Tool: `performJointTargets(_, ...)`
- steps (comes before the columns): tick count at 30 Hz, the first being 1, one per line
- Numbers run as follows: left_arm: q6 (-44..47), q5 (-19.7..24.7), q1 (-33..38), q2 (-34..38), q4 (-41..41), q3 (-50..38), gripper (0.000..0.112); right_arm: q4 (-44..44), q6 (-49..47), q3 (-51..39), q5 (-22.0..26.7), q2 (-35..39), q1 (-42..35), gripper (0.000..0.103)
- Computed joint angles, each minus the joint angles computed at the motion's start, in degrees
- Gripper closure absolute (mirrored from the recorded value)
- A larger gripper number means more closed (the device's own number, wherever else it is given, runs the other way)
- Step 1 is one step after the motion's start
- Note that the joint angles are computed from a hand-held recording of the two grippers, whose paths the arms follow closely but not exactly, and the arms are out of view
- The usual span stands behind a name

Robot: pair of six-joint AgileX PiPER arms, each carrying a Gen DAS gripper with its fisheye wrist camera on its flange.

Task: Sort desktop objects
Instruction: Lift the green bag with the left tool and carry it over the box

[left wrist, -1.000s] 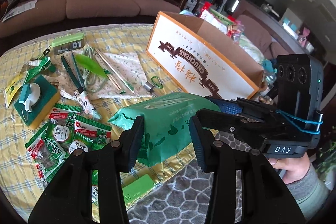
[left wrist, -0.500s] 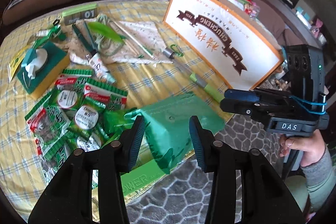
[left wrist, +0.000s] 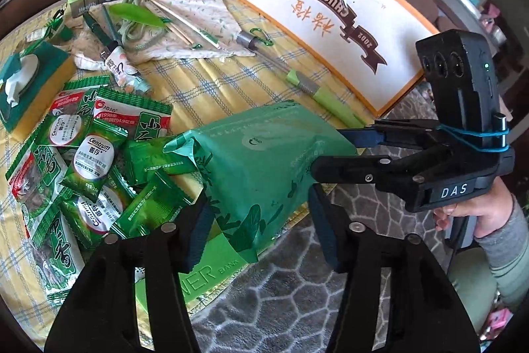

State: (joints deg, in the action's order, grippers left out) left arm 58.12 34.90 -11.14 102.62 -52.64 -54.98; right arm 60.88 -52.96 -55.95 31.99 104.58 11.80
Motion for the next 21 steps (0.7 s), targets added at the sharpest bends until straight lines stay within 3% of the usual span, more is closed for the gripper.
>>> performJointTargets(3, 0.48, -0.48, -0.12, -0.41, -0.64, 0.09, 0.076, -0.26, -0.92, -0.07, -1.41, 0.24, 1.68, 0.048)
performJointTargets(8, -0.37, -1.07, -0.48, -3.26, -0.46, 0.03, 0.076, -3.00, 0.16, 0.79, -5.42, -1.96, 4.53, 0.049)
performJointTargets(12, -1.65, 2.87, 0.77, -6.28, -0.77, -2.11, 0.076, -1.03, -1.85, 2.46, -6.29, -6.42, 4.22, 0.050)
performJointTargets(17, -9.61, 7.23, -1.73, -9.75, 3.84, -9.80, 0.076, -6.39, 3.86, 1.24, -3.26, -14.32, 1.39, 0.050)
performJointTargets(21, -18.82, 11.44, -5.56, -8.18, 9.03, -22.54, 0.076, -12.65, 9.56, -2.95, 3.06, -19.92, -3.46, 0.050)
